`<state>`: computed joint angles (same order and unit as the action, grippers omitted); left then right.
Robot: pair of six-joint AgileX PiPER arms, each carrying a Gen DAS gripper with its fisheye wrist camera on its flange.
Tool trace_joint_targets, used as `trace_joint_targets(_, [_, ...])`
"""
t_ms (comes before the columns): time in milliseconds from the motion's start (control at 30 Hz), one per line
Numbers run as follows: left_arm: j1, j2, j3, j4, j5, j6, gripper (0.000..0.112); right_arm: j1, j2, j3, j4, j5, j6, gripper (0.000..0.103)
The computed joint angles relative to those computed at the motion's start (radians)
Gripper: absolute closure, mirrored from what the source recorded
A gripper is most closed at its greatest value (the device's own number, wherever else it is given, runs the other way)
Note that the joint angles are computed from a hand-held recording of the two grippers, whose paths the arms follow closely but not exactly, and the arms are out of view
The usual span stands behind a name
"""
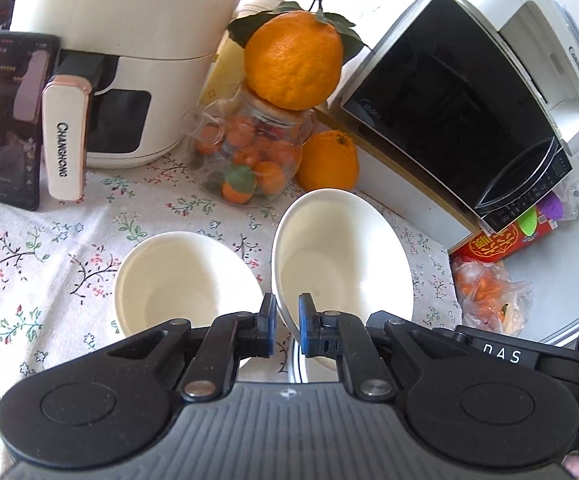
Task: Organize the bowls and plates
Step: 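Carry the small white bowl toward the bowl stack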
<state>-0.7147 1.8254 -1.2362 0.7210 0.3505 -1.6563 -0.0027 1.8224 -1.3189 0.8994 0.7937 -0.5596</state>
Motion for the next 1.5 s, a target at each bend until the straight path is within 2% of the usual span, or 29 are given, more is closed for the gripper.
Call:
trace_joint_targets(167, [0.003,-0.029,0.063,0.053,0.003,-0.051,0.102,0.051,0.019,-0.021,-0.039,0.000,0.042,0.094])
trace_joint_targets(333, [0.025,-0.052,0.134,0.040,-0.032,-0.081,0.101,0.111,0.042,-0.052,-0.110,-0.016,0.103,0.094])
trace_joint_targets(567, [0.049,-0.072,0.188,0.021,-0.035,-0.070,0.100,0.178,0.070,-0.069,-0.174,-0.039,0.134,0.094])
trace_joint_targets(867, [0.055,-0.058,0.178,-0.039,-0.019,-0.023,0.099,0.223,0.093,-0.077,-0.247,-0.085,0.181,0.094])
trace_joint_targets(1033, [0.048,-0.045,0.167,-0.021,0.000,-0.022,0.099,0.227,0.096,-0.069,-0.265,-0.105,0.183,0.094])
trace_joint_targets(1200, [0.020,-0.041,0.152,0.076,0.056,-0.087,0.085,0.222,0.094,-0.063,-0.262,-0.116,0.181,0.090])
trace_joint_targets(1433, [0.022,-0.031,0.140,0.029,0.084,-0.042,0.075,0.215,0.093,-0.060,-0.262,-0.116,0.179,0.089])
trace_joint_targets(1500, [0.019,-0.028,0.138,0.044,0.095,-0.057,0.068,0.212,0.092,-0.059,-0.261,-0.116,0.179,0.089])
